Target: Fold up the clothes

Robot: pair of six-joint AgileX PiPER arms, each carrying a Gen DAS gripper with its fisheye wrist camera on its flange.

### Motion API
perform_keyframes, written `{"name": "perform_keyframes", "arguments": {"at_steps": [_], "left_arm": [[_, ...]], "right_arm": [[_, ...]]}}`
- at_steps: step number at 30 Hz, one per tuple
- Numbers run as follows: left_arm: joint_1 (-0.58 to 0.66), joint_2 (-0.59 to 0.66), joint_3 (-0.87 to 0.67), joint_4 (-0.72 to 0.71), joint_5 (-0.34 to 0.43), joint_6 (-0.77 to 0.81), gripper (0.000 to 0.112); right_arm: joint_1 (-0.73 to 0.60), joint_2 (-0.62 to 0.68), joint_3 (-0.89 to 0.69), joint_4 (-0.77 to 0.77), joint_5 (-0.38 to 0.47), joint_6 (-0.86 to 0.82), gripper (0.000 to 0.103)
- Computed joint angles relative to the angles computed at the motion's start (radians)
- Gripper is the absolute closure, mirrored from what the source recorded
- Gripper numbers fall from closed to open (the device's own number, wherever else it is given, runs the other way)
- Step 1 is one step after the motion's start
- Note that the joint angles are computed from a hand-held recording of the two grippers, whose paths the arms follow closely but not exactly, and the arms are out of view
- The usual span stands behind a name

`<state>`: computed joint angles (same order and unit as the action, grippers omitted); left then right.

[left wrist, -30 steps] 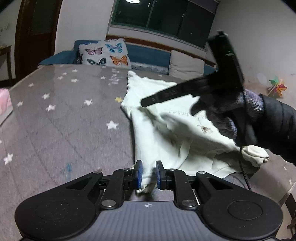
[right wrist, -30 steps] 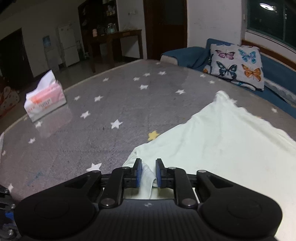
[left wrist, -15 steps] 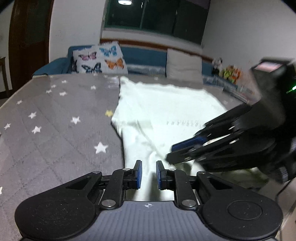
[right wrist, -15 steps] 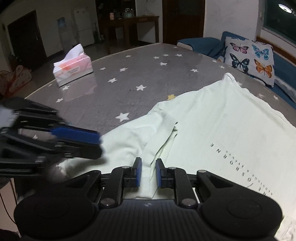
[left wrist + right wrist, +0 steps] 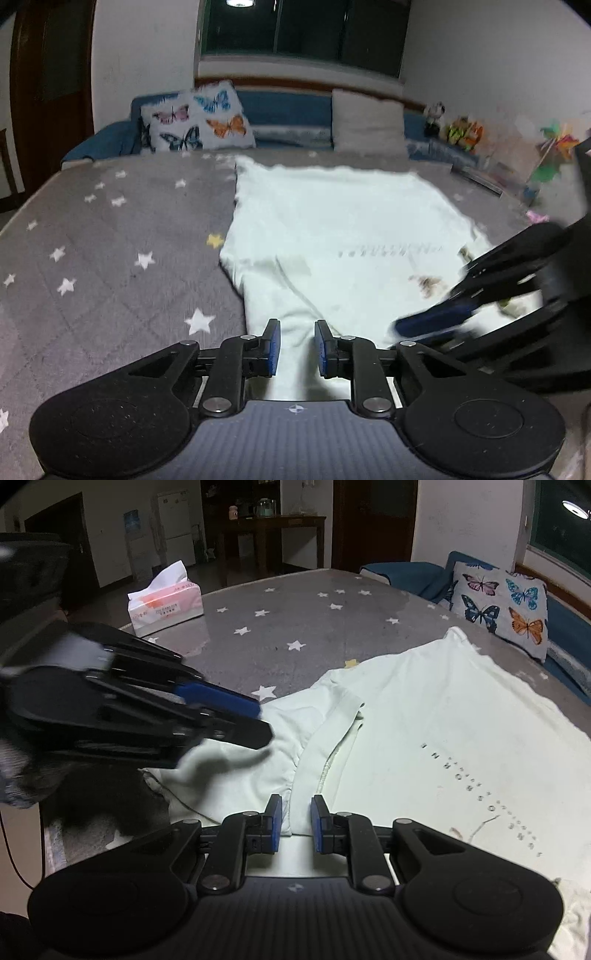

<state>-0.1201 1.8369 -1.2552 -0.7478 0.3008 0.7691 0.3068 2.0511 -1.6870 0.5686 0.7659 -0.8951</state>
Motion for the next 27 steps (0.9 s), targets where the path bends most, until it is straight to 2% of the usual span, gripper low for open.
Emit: {"name": "perform_keyframes", "arguments": {"at_steps": [3,5,7,9,14,18,22,25,26,27], "left_arm": [[-0.002,0.007,-0.001,0.03,0.005,-0.015,0.085],[-0.003,-0.022,0.028,-0.006,0.005,0.039,0.084],[-0.006,-0.062,0.07,-0.051,0.001,0.121,0.074],[-0.01,-0.104,0.112,-0.094,0.001,0.206,0.068],[-0.028,-0.208,0.232,-0.148,0.012,0.419,0.064],[-0.069,-0.268,0.327,-0.188,-0.021,0.617,0.059],[-0.126,-0.26,0.365,-0.217,-0.089,0.738,0.058],[-0.153,-0.23,0.369,-0.348,-0.137,0.914,0.059],[-0.157,-0.221,0.366,-0.371,-0.144,0.943,0.062],[-0.16,-0.213,0.361,-0.393,-0.145,0.972,0.07]], "right_arm": [[-0.025,-0.05,0.05,-0.002,-0.02,-0.008,0.087],[-0.05,-0.086,0.09,-0.002,-0.036,-0.008,0.087],[-0.082,-0.124,0.132,-0.007,-0.053,-0.003,0.085],[-0.109,-0.161,0.176,-0.018,-0.072,0.004,0.081],[-0.19,-0.27,0.313,-0.067,-0.117,0.023,0.075],[-0.248,-0.369,0.438,-0.102,-0.143,0.006,0.072],[-0.275,-0.444,0.535,-0.123,-0.164,-0.045,0.067],[-0.277,-0.496,0.612,-0.146,-0.191,-0.095,0.064],[-0.271,-0.506,0.628,-0.16,-0.2,-0.102,0.063],[-0.263,-0.514,0.644,-0.173,-0.214,-0.106,0.063]]}}
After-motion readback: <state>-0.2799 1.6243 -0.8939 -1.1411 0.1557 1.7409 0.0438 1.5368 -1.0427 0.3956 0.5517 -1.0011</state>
